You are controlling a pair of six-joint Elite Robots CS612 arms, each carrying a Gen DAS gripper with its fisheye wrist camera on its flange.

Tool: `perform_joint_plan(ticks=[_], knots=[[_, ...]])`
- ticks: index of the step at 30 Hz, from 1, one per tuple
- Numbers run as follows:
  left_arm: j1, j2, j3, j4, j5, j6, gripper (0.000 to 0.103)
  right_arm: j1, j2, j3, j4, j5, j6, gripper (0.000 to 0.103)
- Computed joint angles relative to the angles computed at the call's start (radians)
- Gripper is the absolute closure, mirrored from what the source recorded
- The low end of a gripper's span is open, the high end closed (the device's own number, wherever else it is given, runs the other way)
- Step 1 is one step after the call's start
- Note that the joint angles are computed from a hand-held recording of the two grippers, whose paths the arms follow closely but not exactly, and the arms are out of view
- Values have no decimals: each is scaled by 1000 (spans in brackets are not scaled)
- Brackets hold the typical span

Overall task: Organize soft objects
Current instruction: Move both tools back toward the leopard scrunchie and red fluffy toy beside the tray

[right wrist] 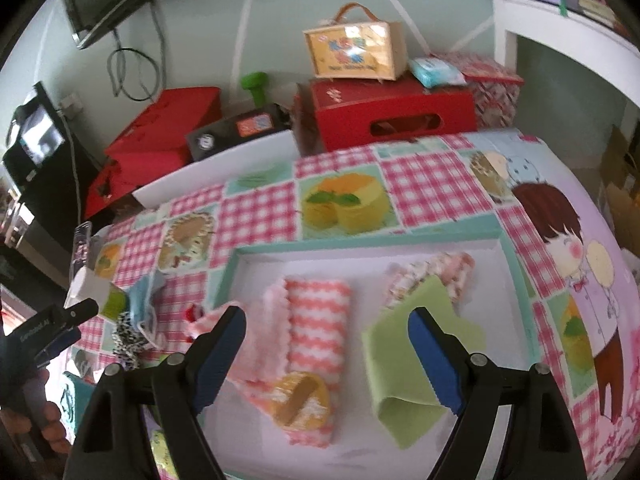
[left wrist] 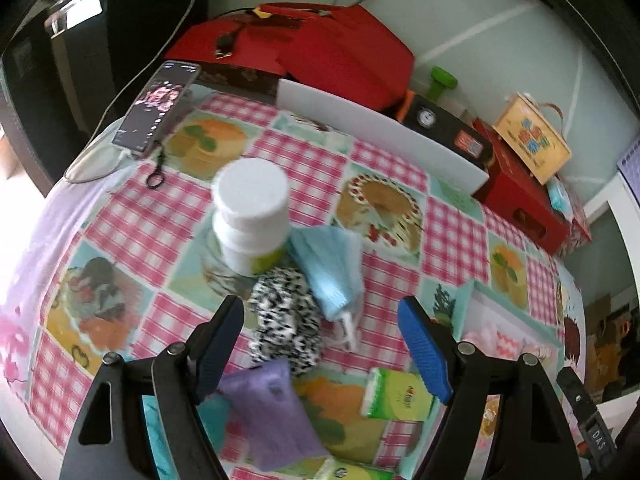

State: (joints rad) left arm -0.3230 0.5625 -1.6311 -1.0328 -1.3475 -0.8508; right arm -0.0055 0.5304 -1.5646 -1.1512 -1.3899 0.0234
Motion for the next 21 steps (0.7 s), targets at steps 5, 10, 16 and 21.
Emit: perform_joint_plan(ticks=[5, 10, 16, 21], knots=[[12, 5, -20, 24, 18, -40, 23, 25, -6, 15, -5, 31, -59, 17], [28, 19, -32, 4, -23, -78, 23, 49, -10, 32, -18, 60, -123, 17], [40, 24, -19, -4, -68, -76, 24, 77, -19, 70, -35, 90, -187, 17], [37, 19, 9, -8, -78, -35, 25, 104, -25, 105, -38, 86, -257, 18]])
